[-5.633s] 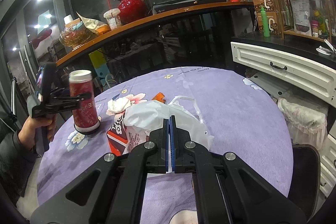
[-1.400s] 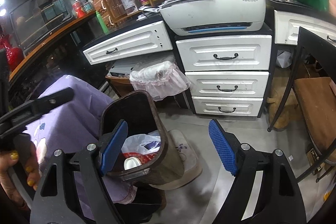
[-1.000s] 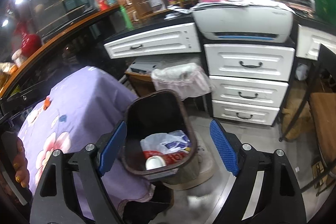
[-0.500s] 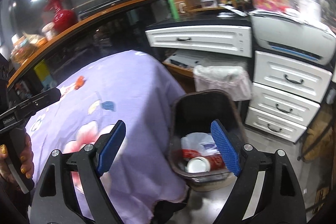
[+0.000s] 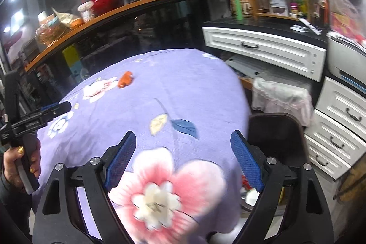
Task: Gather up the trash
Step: 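Move both open tools back over the table toward the tissue and orange peel, then grasp the white tissue with the left tool while the right grasps the orange peel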
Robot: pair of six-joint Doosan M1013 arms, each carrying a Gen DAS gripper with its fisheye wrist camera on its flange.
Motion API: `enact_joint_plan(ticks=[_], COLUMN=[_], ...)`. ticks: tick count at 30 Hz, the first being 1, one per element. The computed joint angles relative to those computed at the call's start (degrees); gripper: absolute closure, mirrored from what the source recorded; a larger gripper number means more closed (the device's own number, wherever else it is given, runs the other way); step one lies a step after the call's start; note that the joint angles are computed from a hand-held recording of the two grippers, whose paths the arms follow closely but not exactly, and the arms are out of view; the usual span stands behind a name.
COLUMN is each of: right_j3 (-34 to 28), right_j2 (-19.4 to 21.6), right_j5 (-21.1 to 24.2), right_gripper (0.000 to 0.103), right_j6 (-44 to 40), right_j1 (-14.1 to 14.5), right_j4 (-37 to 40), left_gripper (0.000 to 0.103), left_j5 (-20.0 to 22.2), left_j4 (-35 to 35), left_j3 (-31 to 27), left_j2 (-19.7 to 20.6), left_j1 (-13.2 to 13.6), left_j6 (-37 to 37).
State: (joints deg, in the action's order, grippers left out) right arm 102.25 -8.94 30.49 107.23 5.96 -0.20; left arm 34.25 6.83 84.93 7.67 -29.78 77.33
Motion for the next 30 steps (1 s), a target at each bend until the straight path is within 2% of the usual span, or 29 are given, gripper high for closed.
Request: enact_joint_plan(ticks=[6, 8, 11, 20, 23, 26, 30], right_j3=[-4.07, -5.47, -6.71, -10.25, -11.43, -13.03, -15.74], right_j2=[3.85, 5.22, 6.49, 9.99, 11.02, 12.30, 14.48], right_j5=[1.65, 2.18, 2.51, 5.13, 5.80, 6.28, 6.82], right_gripper=[0.019, 0.019, 0.019, 0.019, 0.019, 0.019, 0.019], right_j6=[-4.38, -5.54, -6.58, -7.97, -8.67, -9.48, -11.24], right_j1=[1.62, 2.01, 2.57, 3.61, 3.76, 4.06, 4.31], right_j4=[4.80, 6.46, 7.63, 6.76, 6.83, 7.05, 8.86], left_gripper=[0.006, 0.006, 0.006, 0.006, 0.007, 0.010, 0.028], left_j5=[5.32, 8.53, 11.17, 20.85, 23.56, 23.37, 23.49], left_j4=[6.74, 6.89, 4.00, 8.14, 6.35, 6.46, 5.25], left_j3=[-3.33, -6.57, -10.97, -23.71, -26.29, -26.43, -26.39], left_j2=[2.91, 5.24, 8.51, 18.18, 19.96, 20.19, 20.33], left_j1=[3.60, 4.80, 6.23, 6.04, 6.55, 6.73, 7.19], left_j6=[-6.56, -8.14, -7.29, -8.66, -8.52, -8.59, -7.94])
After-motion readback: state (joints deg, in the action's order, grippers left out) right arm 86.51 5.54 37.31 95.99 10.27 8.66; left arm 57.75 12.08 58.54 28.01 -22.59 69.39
